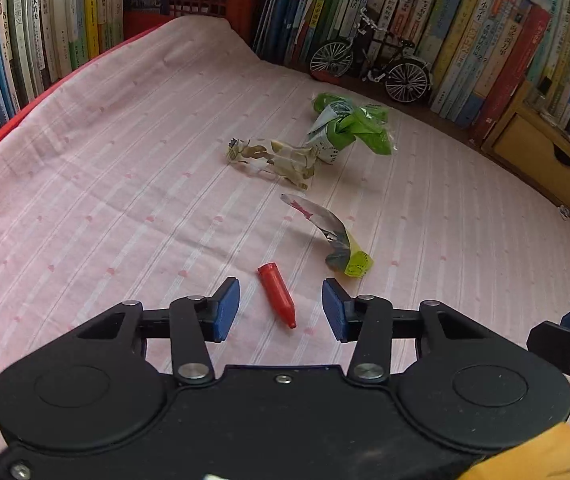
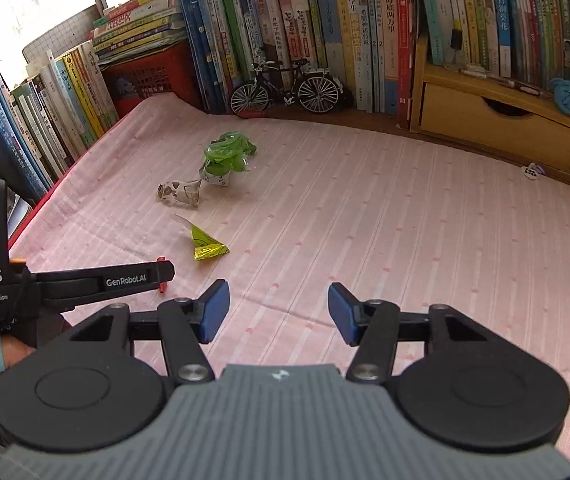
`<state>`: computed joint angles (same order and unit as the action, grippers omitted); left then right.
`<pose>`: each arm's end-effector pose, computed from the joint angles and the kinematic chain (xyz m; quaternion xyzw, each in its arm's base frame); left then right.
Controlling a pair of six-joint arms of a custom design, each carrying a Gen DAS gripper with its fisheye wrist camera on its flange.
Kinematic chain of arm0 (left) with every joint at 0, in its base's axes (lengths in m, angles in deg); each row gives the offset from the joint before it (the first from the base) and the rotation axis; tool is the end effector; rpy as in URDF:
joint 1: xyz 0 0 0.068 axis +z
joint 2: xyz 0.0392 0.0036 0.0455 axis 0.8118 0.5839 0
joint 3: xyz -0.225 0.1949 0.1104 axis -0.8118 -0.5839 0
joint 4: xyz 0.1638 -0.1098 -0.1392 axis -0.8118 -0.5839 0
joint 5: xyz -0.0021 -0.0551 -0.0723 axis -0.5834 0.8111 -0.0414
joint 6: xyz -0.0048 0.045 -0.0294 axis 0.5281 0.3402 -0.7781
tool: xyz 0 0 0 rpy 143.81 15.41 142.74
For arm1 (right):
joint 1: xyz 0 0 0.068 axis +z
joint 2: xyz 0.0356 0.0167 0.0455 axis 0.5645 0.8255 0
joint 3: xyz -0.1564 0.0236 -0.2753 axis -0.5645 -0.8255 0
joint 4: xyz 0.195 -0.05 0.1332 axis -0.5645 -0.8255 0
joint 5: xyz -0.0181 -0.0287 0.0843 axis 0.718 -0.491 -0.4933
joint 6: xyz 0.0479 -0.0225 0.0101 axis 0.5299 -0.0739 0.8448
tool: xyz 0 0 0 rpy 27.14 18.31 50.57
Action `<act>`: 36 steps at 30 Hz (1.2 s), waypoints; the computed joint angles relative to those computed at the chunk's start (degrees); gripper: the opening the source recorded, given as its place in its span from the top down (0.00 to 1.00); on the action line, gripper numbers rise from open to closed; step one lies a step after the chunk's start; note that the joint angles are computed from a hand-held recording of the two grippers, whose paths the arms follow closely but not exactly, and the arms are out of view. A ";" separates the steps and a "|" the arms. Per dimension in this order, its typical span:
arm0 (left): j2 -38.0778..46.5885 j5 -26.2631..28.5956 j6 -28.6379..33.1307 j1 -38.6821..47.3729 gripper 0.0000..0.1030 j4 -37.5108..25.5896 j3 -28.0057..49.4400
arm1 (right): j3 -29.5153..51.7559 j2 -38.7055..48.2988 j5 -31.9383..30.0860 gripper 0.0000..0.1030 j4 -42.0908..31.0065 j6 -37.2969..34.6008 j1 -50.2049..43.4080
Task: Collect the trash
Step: 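Grasp the red crayon with the left tool while the right tool grasps the yellow-green wrapper, then carry the red crayon and yellow-green wrapper down over the trash bin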
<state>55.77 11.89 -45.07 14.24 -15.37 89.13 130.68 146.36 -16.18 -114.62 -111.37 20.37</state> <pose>0.1758 -0.1265 0.3012 -0.2577 0.9227 0.0000 0.2868 0.2374 -0.0409 0.4003 -0.2141 0.9278 0.1626 0.2585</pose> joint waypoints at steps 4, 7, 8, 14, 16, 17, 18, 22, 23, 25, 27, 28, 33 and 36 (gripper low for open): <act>1.65 1.14 0.61 2.40 0.73 2.24 -1.36 | 0.26 3.43 0.22 0.33 1.16 0.07 2.32; 1.08 1.00 1.55 2.78 0.91 3.42 -2.00 | 0.08 5.20 0.67 0.33 2.40 0.89 4.88; 0.99 0.87 1.68 2.76 0.91 3.28 -1.93 | 0.04 5.75 0.86 0.33 2.65 1.15 5.90; -1.51 -1.25 1.17 3.12 0.91 0.34 -1.29 | -1.41 7.89 2.32 0.33 5.74 2.99 12.92; -2.53 -2.07 1.20 3.58 0.91 -1.12 -1.06 | -2.27 8.39 2.90 0.33 7.64 3.97 15.51; -2.97 -2.52 1.25 3.69 0.91 -1.91 -0.92 | -2.64 8.76 3.35 0.33 8.69 4.50 16.94; -3.48 -2.98 1.26 3.85 0.91 -2.70 -0.83 | -2.96 8.99 3.75 0.33 9.50 4.94 18.01; -5.42 -3.80 0.48 4.48 0.91 -4.87 -1.04 | -4.13 10.13 5.18 0.33 12.58 5.99 22.28; -5.73 -3.98 0.12 4.50 0.91 -5.36 -1.08 | -4.77 10.34 5.74 0.33 13.54 6.25 23.34; -6.24 -4.28 -0.60 4.40 0.91 -6.11 -1.09 | -5.27 11.13 6.81 0.41 14.29 6.48 24.75; -6.67 -4.58 -1.01 4.10 0.91 -6.49 -1.12 | -6.67 10.25 7.44 0.65 16.38 6.27 25.39; -6.76 -4.72 -1.09 3.92 0.91 -6.58 -1.09 | -6.52 10.25 7.51 0.65 16.24 6.08 25.58; -6.55 -5.26 -1.50 2.80 0.91 -6.78 -0.63 | -5.21 10.74 5.14 0.66 13.98 7.36 23.90; -6.51 -5.59 -2.09 1.79 0.91 -7.17 -0.17 | -4.82 10.56 4.59 0.66 13.07 8.33 22.81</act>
<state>49.27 6.30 -47.16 16.03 -22.54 88.96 125.86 156.92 -11.60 -101.55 -103.04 43.18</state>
